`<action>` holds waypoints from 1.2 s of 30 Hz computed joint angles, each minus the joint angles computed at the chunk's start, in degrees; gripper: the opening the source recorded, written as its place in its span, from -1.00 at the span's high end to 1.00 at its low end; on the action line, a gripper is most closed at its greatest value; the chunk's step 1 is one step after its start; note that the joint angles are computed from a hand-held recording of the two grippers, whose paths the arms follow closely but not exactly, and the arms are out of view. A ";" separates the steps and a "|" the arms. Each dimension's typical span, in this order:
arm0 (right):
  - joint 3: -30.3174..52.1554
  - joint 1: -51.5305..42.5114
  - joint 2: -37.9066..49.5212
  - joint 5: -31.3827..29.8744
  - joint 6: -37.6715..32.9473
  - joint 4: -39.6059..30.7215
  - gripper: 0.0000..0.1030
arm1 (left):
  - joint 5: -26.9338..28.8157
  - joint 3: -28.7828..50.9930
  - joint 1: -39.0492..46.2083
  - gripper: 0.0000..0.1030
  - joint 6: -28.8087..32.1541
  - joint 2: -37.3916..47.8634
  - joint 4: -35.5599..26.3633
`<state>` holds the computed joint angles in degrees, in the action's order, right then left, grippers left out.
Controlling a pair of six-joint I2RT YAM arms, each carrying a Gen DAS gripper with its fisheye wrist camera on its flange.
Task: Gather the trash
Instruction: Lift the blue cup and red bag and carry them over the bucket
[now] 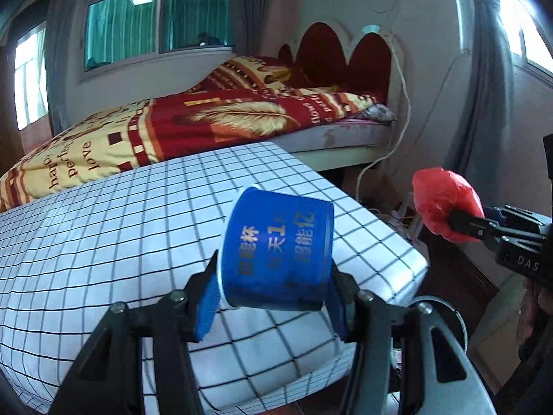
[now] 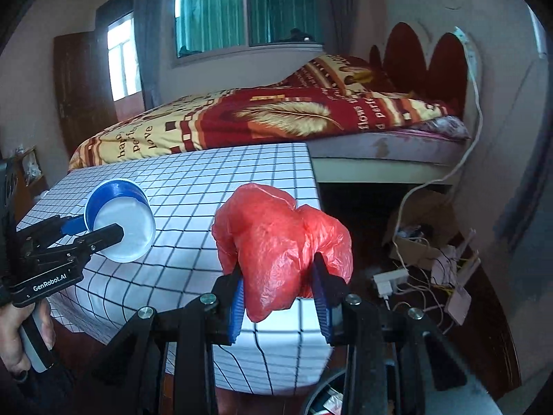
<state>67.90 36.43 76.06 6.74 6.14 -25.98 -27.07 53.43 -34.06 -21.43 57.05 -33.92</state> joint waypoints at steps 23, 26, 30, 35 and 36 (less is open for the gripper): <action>-17.39 -21.61 -21.26 -8.60 -3.98 -5.55 0.29 | -4.52 7.32 -19.59 -0.05 -5.36 15.96 3.32; -18.64 -24.29 -22.97 -9.78 -5.12 -6.24 0.29 | -4.30 8.51 -21.29 -0.05 -5.49 18.17 4.06; -20.41 -28.27 -24.74 -11.96 -6.88 -6.95 0.29 | -3.75 10.34 -22.83 -0.05 -5.59 21.19 5.34; -22.20 -33.54 -25.86 -15.55 -9.22 -7.95 0.29 | -2.68 12.59 -24.15 -0.05 -5.94 24.99 6.32; -22.44 -34.70 -25.88 -16.43 -9.82 -8.05 0.29 | -2.27 13.10 -24.12 -0.05 -5.83 25.86 6.62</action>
<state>45.46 1.73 50.18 -9.69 -3.68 -34.03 -29.34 66.53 -58.18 -27.26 82.91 -27.30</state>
